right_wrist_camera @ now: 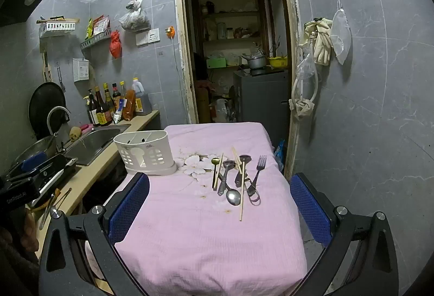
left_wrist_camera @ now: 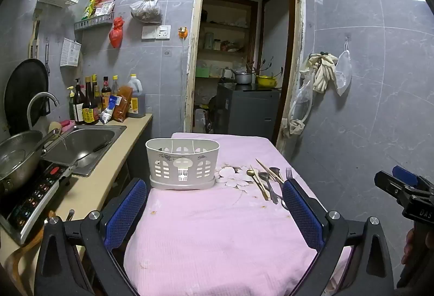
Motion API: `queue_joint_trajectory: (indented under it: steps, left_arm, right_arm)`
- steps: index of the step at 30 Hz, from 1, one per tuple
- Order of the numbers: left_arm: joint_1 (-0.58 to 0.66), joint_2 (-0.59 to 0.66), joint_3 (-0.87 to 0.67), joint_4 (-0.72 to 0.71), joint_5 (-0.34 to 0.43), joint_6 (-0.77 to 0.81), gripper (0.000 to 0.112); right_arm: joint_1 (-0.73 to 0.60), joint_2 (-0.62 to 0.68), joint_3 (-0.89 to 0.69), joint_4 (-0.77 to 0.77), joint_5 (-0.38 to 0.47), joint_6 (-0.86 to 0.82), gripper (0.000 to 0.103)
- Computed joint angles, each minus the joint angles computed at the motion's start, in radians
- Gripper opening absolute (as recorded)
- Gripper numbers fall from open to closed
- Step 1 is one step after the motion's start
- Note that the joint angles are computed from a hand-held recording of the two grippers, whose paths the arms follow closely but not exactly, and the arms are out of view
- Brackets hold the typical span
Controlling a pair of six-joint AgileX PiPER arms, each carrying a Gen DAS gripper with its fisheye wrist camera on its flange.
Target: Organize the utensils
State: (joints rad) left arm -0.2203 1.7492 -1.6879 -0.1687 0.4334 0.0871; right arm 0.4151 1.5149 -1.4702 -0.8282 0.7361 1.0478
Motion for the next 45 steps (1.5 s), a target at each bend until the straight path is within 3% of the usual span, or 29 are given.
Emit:
queue_joint_trajectory:
  steps: [45]
  left_arm:
    - [-0.009,0.001,0.0,-0.003,0.001,-0.004,0.101]
  right_arm:
    - [0.002,0.008,-0.008,-0.004,0.003,-0.002,0.102]
